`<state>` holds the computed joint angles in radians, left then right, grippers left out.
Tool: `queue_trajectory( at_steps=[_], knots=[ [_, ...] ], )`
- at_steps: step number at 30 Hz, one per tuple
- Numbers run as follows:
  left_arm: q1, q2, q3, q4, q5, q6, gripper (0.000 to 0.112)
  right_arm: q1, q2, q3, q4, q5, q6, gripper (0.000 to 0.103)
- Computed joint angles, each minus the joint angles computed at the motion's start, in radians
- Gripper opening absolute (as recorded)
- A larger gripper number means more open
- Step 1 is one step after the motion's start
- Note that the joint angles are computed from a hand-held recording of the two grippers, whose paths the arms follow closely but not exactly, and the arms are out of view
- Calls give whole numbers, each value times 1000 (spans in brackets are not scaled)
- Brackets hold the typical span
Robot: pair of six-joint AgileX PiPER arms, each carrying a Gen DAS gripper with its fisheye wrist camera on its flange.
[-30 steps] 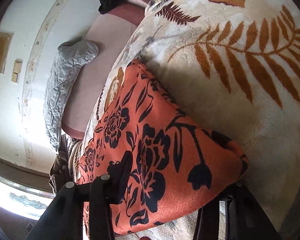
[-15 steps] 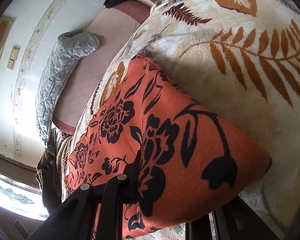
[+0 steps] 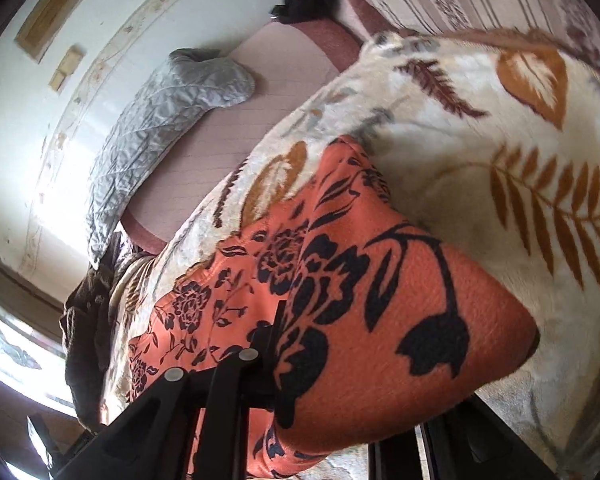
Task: Fold small clothes
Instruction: 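Grasp the dress side edge with the right tool and lift it, then fold the lifted dress side over onto the dress with the right tool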
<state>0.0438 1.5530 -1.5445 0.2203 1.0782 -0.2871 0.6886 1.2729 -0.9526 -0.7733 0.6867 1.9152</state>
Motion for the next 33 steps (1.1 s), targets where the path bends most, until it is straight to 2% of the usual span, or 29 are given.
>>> queue_trajectory(
  at_steps=[4,8,13,18,19,22,25,27,28,30,33],
  knots=[
    [86,27,-41,-16,26,-14,103,68,139,-294,39,140,-221,17],
    [146,39,-64,-46,37,-5,103,141,329,-608,77,215,-396,17],
    [181,54,-84,-62,42,4,103,226,608,-957,193,240,-586,17],
    [191,60,-90,-77,50,22,103,244,850,-1142,411,178,-703,18],
    [191,60,-90,-77,49,21,103,255,863,-1132,398,162,-693,18],
    [178,54,-85,-77,43,21,103,259,801,-995,372,43,-663,23],
    [153,49,-84,-83,38,34,103,217,731,-891,503,-56,-763,38],
    [136,41,-81,-83,30,36,103,197,686,-824,659,-135,-911,70],
    [130,35,-78,-86,23,36,103,203,673,-806,698,-160,-968,71],
    [123,17,-67,-95,3,38,103,231,640,-778,672,-146,-1002,71],
    [115,-22,-37,-135,-43,60,103,260,531,-623,520,-200,-869,68]
  ],
)
